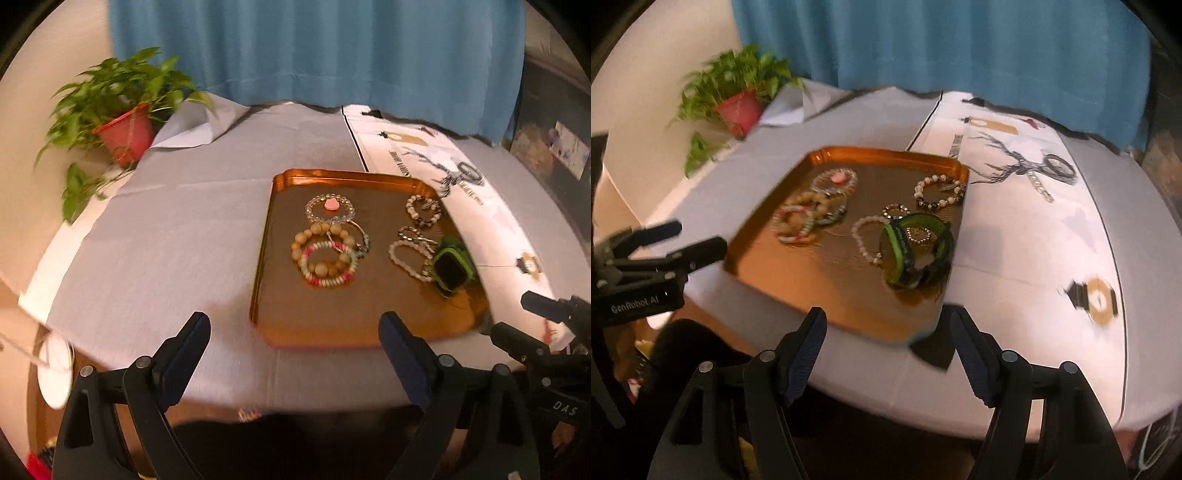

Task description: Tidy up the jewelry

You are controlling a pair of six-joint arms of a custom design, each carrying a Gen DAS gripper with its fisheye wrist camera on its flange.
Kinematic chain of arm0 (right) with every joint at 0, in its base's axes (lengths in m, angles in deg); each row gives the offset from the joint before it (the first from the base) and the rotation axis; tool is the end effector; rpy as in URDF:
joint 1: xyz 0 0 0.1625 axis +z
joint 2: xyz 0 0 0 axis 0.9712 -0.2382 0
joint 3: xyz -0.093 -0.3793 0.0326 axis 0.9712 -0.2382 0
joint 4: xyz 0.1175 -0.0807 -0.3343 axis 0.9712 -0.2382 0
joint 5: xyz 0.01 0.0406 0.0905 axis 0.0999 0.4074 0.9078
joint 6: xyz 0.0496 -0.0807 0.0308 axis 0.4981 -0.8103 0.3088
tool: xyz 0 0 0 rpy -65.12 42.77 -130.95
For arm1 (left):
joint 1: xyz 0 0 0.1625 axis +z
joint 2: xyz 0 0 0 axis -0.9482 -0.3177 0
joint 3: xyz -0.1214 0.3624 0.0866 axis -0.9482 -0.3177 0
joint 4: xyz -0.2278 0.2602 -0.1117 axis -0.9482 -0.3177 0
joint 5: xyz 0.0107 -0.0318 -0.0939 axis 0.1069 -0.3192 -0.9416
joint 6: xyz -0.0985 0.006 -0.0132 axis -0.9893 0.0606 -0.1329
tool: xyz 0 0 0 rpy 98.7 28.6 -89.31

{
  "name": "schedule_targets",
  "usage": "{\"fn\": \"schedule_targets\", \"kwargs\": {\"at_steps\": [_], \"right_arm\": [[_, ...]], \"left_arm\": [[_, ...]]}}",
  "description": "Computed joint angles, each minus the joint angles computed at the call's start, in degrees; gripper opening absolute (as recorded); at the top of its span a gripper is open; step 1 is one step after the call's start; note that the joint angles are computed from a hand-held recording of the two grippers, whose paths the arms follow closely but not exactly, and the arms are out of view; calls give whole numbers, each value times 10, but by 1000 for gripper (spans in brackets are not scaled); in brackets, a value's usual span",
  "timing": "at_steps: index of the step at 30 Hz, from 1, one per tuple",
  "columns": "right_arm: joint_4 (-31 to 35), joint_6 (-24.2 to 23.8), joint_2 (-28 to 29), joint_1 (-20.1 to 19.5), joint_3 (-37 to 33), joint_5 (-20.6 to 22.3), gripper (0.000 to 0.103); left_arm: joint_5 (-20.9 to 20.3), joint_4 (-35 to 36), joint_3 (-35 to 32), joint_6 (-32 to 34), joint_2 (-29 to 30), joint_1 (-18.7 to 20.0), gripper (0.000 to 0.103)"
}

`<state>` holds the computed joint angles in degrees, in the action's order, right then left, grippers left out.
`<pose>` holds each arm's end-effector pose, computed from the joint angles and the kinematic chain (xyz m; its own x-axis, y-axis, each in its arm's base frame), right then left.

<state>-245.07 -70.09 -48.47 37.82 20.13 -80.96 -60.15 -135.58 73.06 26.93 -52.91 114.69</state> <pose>0.2944 -0.4844 0.1845 -0.7842 -0.1514 0.6018 -0.4605 0.7920 -0.4008 -0.2388 -0.5165 0.2553 -0.6905 0.1247 -0.7125 0.5191 0.7714 -0.3680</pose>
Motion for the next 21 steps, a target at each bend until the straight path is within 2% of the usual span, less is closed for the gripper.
{"fn": "schedule_targets", "kwargs": {"at_steps": [5, 13, 21], "right_arm": [[-54, -1, -34, 43, 50, -43, 70], [-93, 24, -86, 95, 113, -55, 71], [-114, 25, -96, 129, 133, -76, 72]], "left_arm": [[9, 37, 40, -48, -57, -46, 91], [37, 101, 91, -117, -126, -127, 91], [47, 147, 113, -159, -159, -176, 92]]}}
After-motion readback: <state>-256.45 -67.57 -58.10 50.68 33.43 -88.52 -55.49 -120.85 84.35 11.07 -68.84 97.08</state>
